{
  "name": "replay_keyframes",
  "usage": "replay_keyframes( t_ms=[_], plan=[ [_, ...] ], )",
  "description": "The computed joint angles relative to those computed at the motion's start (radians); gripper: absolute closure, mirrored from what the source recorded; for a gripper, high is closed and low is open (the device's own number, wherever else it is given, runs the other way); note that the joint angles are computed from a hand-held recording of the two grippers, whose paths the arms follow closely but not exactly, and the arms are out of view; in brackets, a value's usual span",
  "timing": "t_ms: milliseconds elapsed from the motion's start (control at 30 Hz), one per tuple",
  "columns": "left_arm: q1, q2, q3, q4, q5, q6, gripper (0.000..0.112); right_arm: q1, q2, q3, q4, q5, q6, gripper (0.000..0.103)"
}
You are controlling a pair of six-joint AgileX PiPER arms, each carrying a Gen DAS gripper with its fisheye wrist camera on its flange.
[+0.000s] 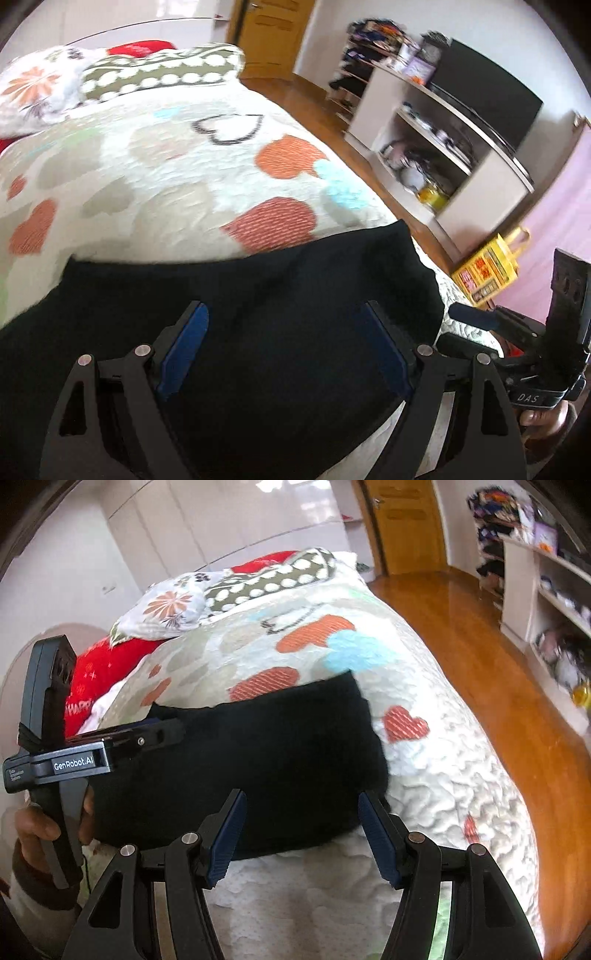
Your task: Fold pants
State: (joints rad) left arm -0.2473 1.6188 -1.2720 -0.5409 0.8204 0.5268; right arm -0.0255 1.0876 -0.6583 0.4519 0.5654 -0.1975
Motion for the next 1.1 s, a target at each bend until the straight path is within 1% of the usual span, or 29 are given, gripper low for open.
replay_keyframes(
  t_ms=[67, 167, 267, 333, 467, 533, 567, 633, 667, 700, 733, 767, 800, 833, 867, 900, 933, 1000, 1033, 1100],
  plan=[
    [-0.031, 0.044, -0.065, 0.019, 0.024, -0.011, 0.028, -0.057, -0.002, 0.020, 0.086, 0.019, -0.086, 0.039],
    [-0.068, 0.093, -0.138, 0.036, 0.042, -0.027, 0.028, -0.104, -0.007, 0.041, 0.133, 0.042, -0.145, 0.039],
    [-0.101, 0.162, -0.222, 0.011, 0.079, 0.007, 0.028, -0.160, -0.004, 0.050, 0.206, 0.088, -0.245, 0.039],
    [-0.125, 0.213, -0.284, 0.021, 0.098, 0.010, 0.028, -0.191, 0.007, 0.060, 0.255, 0.114, -0.306, 0.039],
    [-0.161, 0.316, -0.402, 0.045, 0.114, 0.021, 0.028, -0.222, 0.037, 0.087, 0.342, 0.110, -0.400, 0.039],
    [-0.163, 0.377, -0.476, 0.029, 0.165, 0.019, 0.028, -0.239, 0.047, 0.105, 0.413, 0.097, -0.471, 0.038],
    [-0.163, 0.415, -0.522, 0.012, 0.207, 0.009, 0.028, -0.252, 0.053, 0.116, 0.463, 0.092, -0.519, 0.035],
    [-0.172, 0.465, -0.577, -0.014, 0.253, -0.005, 0.028, -0.285, 0.060, 0.148, 0.582, 0.092, -0.616, 0.030],
    [-0.182, 0.473, -0.581, -0.013, 0.250, -0.005, 0.028, -0.302, 0.059, 0.167, 0.639, 0.096, -0.665, 0.027],
    [-0.194, 0.471, -0.571, -0.006, 0.229, -0.001, 0.028, -0.299, 0.051, 0.179, 0.660, 0.083, -0.675, 0.027],
    [-0.200, 0.465, -0.558, -0.004, 0.213, 0.005, 0.028, -0.287, 0.041, 0.180, 0.641, 0.071, -0.653, 0.027],
    [-0.207, 0.459, -0.544, 0.000, 0.194, 0.012, 0.028, -0.279, 0.025, 0.173, 0.581, 0.070, -0.596, 0.027],
    [-0.208, 0.455, -0.538, -0.001, 0.190, 0.020, 0.028, -0.285, -0.013, 0.163, 0.503, 0.098, -0.530, 0.027],
    [-0.207, 0.457, -0.543, -0.005, 0.196, 0.027, 0.028, -0.301, -0.043, 0.155, 0.465, 0.137, -0.505, 0.026],
    [-0.202, 0.457, -0.544, -0.016, 0.207, 0.042, 0.028, -0.327, -0.061, 0.153, 0.459, 0.178, -0.519, 0.022],
    [-0.201, 0.466, -0.556, -0.018, 0.213, 0.043, 0.028, -0.358, -0.067, 0.152, 0.446, 0.222, -0.539, 0.021],
    [-0.199, 0.467, -0.557, -0.023, 0.215, 0.045, 0.028, -0.365, -0.054, 0.153, 0.427, 0.233, -0.541, 0.021],
    [-0.198, 0.470, -0.553, -0.029, 0.206, 0.049, 0.027, -0.361, -0.033, 0.172, 0.469, 0.199, -0.591, 0.021],
    [-0.204, 0.466, -0.543, -0.025, 0.192, 0.052, 0.027, -0.331, -0.024, 0.179, 0.510, 0.152, -0.609, 0.020],
    [-0.219, 0.462, -0.530, -0.013, 0.166, 0.056, 0.027, -0.276, 0.031, 0.178, 0.619, 0.082, -0.685, 0.022]
  ],
)
